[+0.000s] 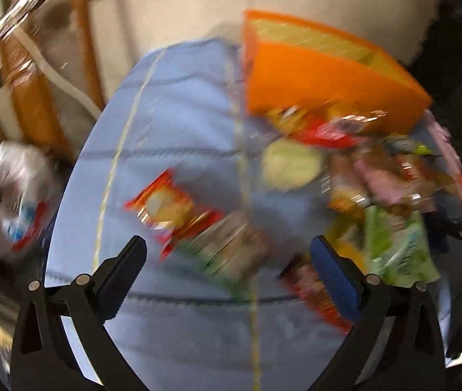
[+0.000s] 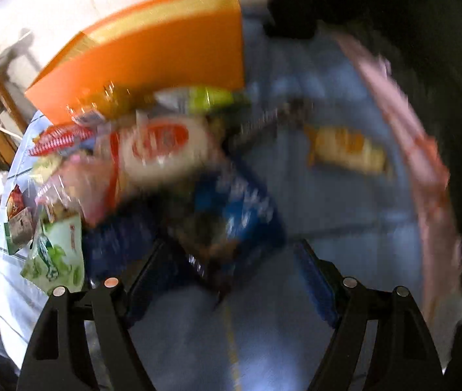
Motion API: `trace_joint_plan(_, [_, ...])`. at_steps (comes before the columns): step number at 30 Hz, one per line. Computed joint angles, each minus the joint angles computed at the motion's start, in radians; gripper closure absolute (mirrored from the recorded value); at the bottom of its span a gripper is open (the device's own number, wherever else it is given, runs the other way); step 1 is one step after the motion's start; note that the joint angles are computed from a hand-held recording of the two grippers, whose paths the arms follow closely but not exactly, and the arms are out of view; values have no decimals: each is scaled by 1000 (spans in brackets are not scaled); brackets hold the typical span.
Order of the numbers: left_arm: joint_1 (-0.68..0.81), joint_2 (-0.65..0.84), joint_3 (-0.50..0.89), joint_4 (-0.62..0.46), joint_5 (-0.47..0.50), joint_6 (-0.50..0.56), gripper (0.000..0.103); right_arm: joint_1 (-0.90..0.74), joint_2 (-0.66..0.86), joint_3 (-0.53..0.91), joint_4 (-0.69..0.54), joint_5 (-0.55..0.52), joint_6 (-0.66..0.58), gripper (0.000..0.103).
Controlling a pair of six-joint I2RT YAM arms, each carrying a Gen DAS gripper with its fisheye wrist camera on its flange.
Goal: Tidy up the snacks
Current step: 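Grasp the clear printed snack bag with the left tool while the right tool grasps the blue cookie bag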
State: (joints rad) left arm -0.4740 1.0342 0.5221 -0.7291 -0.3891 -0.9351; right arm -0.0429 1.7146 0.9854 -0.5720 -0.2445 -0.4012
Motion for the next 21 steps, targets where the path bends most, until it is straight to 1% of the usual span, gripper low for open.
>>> trace_joint_plan(2, [9, -8, -25, 14, -5, -13, 5, 27, -16, -22, 26, 18, 21, 23])
trace_joint_plan(5, [7, 47, -29, 65, -18, -8, 5, 70, -32, -40, 61, 60, 52, 23])
trace_joint_plan(6, [4, 97, -21, 98, -11, -3, 5, 77, -38, -41, 62, 70, 63, 23])
trace_joint_plan(8, [-15, 168, 11, 103, -18, -12, 5, 96, -37, -48, 82, 92, 94, 23])
trace_joint_plan(10, [-23, 279, 36, 133, -35, -34, 5, 122, -24, -35, 93, 116, 114, 23])
trace_joint_plan(11, [-11, 315, 45, 149, -28, -39, 5, 133, -16, -36, 108, 127, 123, 22])
trace_joint_plan(13, [24, 390, 39, 202, 6, -95, 5, 145, -1, -27, 122, 140, 128, 17])
trace_joint_plan(14, [39, 412, 35, 217, 22, -118, 5, 145, 3, -34, 136, 146, 123, 13])
trace_joint_plan(15, [51, 428, 18, 239, 40, -169, 4, 151, 15, -30, 143, 150, 123, 10])
trace_joint_plan(16, [28, 423, 12, 236, 3, -221, 4, 149, 21, -35, 155, 149, 120, 9])
trace_joint_plan(18, [21, 433, 22, 229, 5, -225, 5, 135, 34, -42, 176, 130, 106, 7])
trace_joint_plan(19, [14, 427, 24, 222, -1, -217, 13, 127, 39, -42, 169, 121, 99, 8])
trace_joint_plan(20, [-1, 419, 25, 218, -14, -213, 35, 116, 42, -42, 160, 108, 87, 17])
trace_joint_plan(21, [-18, 404, 24, 226, -26, -179, 42, 106, 60, -30, 147, 100, 70, 28])
